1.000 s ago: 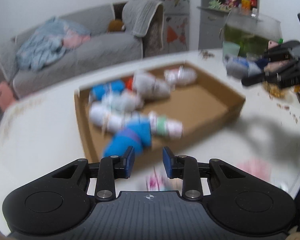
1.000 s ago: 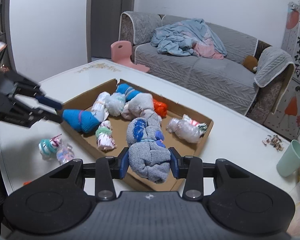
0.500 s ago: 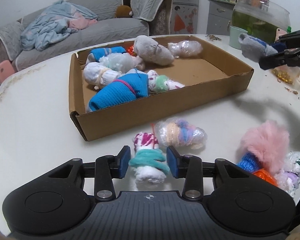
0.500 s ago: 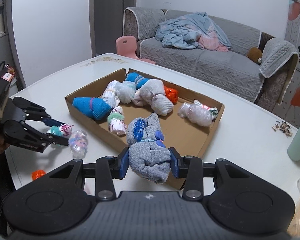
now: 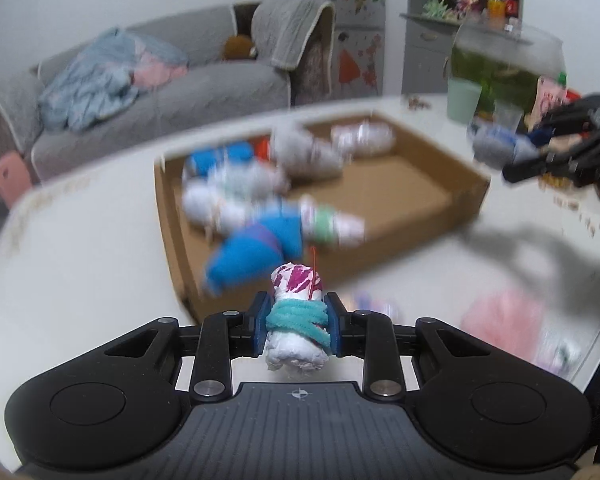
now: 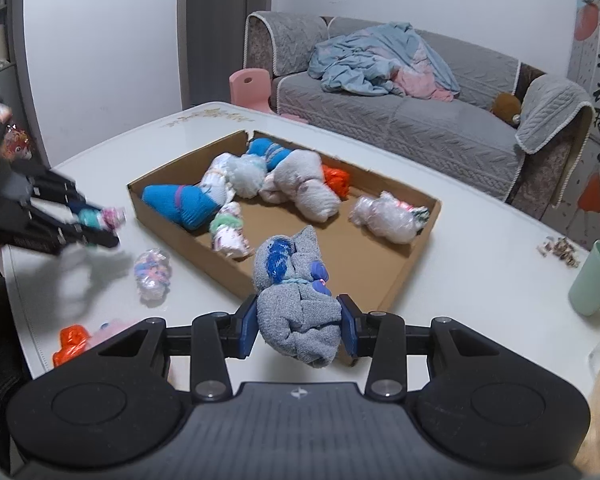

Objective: Organize objects

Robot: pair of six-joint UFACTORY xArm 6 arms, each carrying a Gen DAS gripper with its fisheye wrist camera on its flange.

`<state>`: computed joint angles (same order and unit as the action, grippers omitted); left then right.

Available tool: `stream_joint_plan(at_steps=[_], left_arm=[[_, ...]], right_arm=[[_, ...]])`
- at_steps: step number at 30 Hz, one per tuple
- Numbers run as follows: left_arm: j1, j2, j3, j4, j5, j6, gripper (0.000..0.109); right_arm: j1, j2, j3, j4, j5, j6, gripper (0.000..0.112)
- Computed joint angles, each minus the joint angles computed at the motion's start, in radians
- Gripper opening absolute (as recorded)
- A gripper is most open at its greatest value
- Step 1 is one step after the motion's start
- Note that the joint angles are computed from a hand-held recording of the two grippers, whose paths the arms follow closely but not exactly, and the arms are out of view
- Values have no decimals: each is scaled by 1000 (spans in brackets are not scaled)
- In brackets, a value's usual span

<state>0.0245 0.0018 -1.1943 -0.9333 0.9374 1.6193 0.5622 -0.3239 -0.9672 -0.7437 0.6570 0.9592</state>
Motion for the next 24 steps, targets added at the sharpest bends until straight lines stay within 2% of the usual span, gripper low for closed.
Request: stream_joint_plan(at_steps=[7, 13, 21, 24], left_arm=[[-145, 94, -203, 61, 24, -118, 35], [-277, 232, -321, 216, -37, -220, 36], [-338, 404, -448, 364, -46, -346, 36], [-355, 458, -500, 373, -50, -382, 36]], right_arm=[[-74, 76, -105, 47, -30, -167, 37], [-146, 178, -165, 150, -83, -304, 37], [-204, 276, -197, 263, -105, -425, 37], [-218, 311, -212, 290, -111, -458, 37]])
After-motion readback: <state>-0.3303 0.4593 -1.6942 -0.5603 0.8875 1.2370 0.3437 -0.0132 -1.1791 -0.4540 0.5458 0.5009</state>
